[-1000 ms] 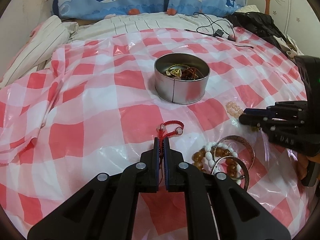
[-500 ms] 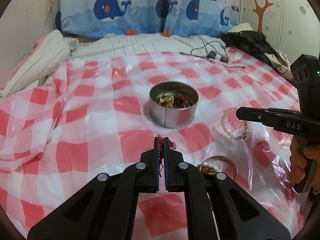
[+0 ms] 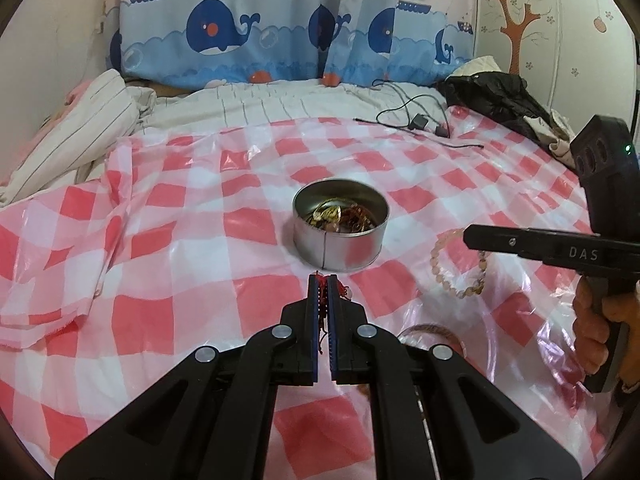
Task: Organize jewelry
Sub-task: 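Drop the red bracelet into the tin with the left gripper while the right drops the beaded one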
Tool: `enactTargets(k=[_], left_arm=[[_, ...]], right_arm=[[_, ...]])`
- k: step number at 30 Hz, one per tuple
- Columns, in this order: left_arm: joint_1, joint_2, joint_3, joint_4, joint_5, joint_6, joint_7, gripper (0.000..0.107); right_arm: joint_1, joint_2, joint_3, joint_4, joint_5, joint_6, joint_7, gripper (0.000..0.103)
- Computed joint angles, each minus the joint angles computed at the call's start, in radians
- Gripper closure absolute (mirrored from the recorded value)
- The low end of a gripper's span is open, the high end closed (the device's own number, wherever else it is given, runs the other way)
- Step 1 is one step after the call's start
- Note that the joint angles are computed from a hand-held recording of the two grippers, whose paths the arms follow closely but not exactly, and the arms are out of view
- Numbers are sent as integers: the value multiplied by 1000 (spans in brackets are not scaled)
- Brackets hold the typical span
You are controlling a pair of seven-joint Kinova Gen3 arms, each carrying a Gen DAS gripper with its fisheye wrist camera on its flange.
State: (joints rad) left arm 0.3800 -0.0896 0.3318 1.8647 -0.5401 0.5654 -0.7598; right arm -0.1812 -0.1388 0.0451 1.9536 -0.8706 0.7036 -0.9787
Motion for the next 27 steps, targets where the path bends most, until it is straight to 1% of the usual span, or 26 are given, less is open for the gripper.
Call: enactTargets(k=[3,5,9,11,21,27], left_arm=[[-2,9,7,-16,-34,-9,14,104],[-1,20,-4,-34,-32,-25,6,104],[13,43,-7,-64,-83,-18,27,104],[26,51,-14,-74,-90,-8,26,104],[89,96,-50,-113,-143,23,26,104],[110,124,-77,-150,-160,7,17,104]], right_arm=[[0,1,15,2,-46,8,28,95],[3,-3,15,4,-59,4,39,95],[7,-1,23,-1,-89,9,59,95],[12,10,28,-8,-112,20,73,95],[60,78,-2,-69,-170,37,107,95],[86,101,-20,-86,-175,44,104,95]])
